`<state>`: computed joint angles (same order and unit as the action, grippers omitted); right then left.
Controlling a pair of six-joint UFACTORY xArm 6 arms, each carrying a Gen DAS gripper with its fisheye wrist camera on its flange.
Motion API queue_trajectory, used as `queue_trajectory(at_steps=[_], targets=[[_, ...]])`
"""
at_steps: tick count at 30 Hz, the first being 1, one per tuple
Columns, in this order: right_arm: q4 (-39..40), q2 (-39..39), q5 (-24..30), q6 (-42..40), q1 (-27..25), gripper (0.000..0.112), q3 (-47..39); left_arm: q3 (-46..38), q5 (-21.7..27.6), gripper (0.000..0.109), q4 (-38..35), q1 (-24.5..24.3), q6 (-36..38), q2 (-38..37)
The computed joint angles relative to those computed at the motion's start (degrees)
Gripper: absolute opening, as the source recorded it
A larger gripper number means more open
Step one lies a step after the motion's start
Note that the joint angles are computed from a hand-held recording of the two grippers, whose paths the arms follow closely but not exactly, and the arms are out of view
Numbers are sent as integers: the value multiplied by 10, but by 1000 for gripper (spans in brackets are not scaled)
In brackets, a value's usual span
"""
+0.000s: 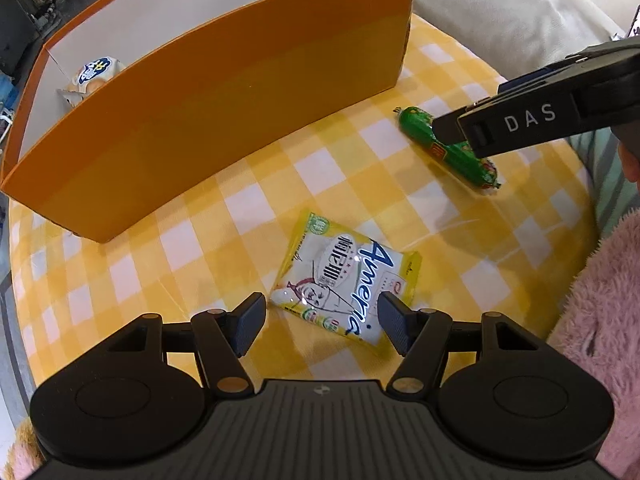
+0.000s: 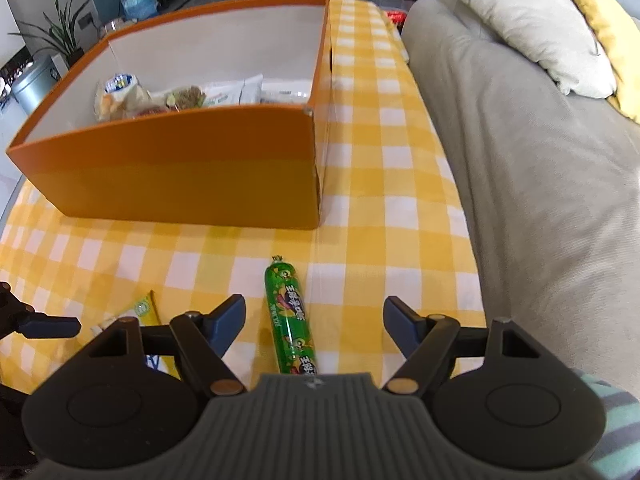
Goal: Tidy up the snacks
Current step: 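Move both tools back to the yellow bread bag and green sausage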
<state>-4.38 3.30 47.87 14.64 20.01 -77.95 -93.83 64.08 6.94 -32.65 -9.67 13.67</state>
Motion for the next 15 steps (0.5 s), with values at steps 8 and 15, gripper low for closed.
queue_trajectory(at_steps=[8, 15], targets=[[37, 26, 19, -35, -3, 55, -21, 4, -31, 78, -28, 11, -20, 9], [83, 22, 28, -61, -8, 20, -18, 16, -56, 85, -33, 10, -20, 9]])
